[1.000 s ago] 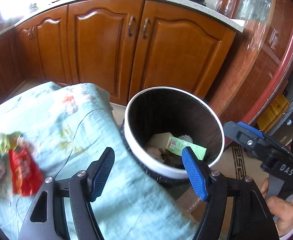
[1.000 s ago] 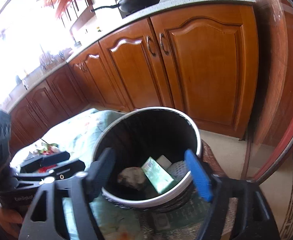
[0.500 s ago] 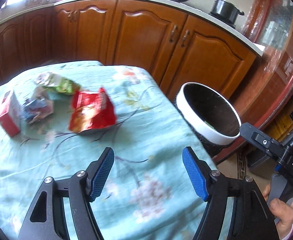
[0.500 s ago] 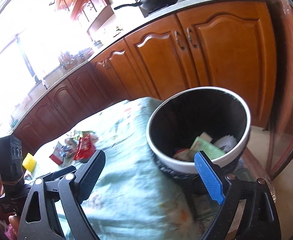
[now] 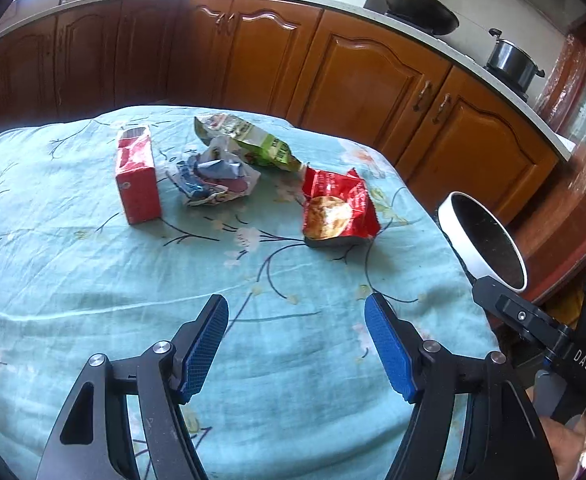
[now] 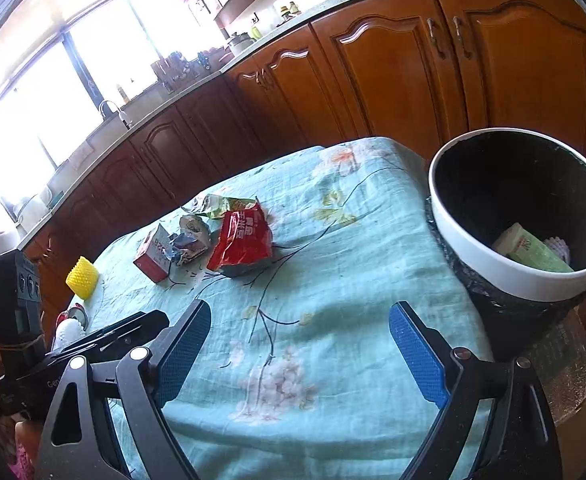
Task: Collect trash
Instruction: 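Move both open grippers back toward the remaining trash on the table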
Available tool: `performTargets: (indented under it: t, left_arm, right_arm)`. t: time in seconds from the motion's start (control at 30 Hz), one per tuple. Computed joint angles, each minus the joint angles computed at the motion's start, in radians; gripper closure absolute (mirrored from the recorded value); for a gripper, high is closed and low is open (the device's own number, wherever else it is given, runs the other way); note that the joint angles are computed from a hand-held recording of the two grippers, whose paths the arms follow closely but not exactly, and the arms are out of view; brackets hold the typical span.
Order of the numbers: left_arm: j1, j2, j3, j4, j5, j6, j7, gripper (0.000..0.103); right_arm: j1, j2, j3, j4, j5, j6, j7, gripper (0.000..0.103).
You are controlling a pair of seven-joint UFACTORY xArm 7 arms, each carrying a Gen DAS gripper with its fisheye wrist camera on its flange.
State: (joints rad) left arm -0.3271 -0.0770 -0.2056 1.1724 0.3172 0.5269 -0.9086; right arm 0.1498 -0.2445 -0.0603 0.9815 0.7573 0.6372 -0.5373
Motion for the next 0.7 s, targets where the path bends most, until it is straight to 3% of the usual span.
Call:
performTargets:
  t: [0.7]
  left_arm:
    - [0.069, 0.041, 0.043, 0.054, 0.142, 0.083, -0.129, 0.033]
  right_arm:
    - [-0.005, 0.184, 0.077, 0.169, 0.037, 0.017, 0.009, 0.012]
